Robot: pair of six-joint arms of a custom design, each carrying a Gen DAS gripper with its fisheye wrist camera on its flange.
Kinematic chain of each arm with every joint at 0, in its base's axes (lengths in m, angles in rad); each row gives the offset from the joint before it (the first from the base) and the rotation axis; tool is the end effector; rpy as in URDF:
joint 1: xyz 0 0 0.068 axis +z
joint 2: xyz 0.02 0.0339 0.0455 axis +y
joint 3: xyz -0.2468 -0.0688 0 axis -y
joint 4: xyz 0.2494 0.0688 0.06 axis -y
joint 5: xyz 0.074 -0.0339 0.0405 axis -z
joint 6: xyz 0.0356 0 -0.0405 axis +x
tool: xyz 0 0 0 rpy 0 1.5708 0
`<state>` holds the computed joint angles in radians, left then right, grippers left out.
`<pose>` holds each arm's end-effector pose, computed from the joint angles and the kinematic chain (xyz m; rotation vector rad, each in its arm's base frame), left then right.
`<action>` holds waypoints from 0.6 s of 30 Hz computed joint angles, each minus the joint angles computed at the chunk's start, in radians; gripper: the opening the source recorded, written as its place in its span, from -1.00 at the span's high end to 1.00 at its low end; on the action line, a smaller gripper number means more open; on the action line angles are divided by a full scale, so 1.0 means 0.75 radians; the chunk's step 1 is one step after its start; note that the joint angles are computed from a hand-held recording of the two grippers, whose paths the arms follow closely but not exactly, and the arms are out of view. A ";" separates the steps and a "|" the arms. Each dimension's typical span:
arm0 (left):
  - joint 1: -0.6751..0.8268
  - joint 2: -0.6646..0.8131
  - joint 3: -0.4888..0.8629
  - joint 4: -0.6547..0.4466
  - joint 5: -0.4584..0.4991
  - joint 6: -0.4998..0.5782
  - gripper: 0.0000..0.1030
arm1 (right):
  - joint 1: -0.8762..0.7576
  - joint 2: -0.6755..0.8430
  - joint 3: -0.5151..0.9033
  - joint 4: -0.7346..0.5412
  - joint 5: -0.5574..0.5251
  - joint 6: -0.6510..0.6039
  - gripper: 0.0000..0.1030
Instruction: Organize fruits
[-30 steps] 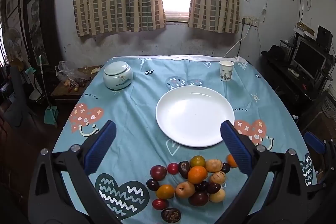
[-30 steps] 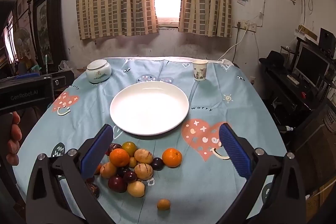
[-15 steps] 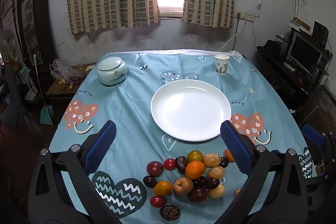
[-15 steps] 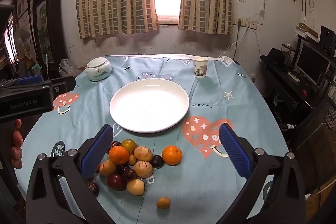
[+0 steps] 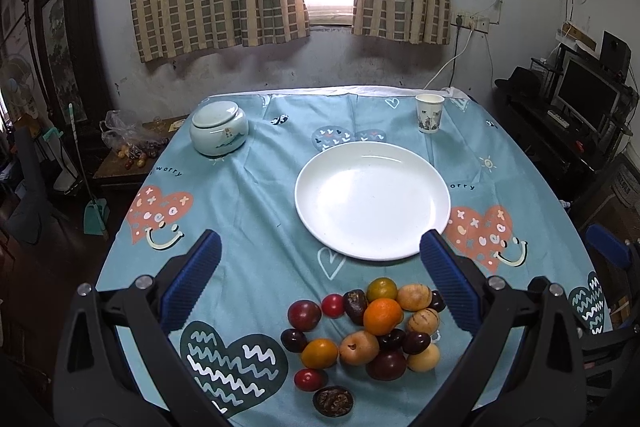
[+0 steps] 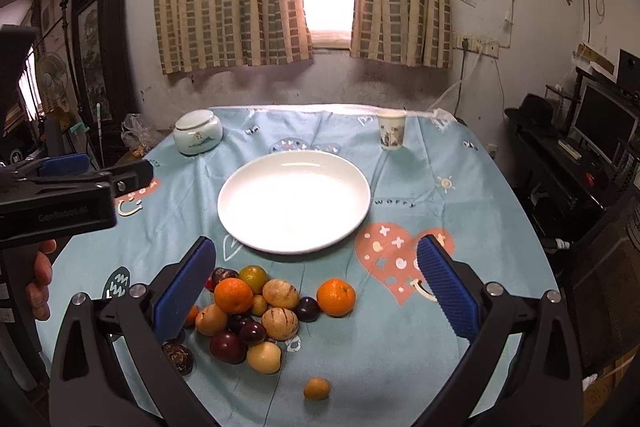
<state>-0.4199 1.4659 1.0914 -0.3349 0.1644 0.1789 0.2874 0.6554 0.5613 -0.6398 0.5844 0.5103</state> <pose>0.2999 -0.1403 0.2525 0.7571 2.1593 -0.3133 0.1545 0.0252 0.2308 0.5257 2.1076 -0.2250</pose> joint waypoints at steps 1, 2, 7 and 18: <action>-0.001 -0.004 -0.003 0.004 -0.006 0.001 -0.96 | 0.037 -0.011 -0.009 0.014 0.050 -0.013 -0.97; -0.004 -0.003 0.002 0.003 -0.013 0.000 -0.96 | 0.073 -0.014 -0.010 0.024 0.096 -0.029 -0.97; 0.017 -0.010 -0.012 0.021 0.011 0.024 -0.96 | 0.222 -0.145 -0.044 0.105 0.329 -0.090 -0.97; 0.131 0.026 -0.251 0.047 0.076 0.408 -0.96 | -0.238 -0.174 -0.126 -0.156 -0.319 0.009 -0.97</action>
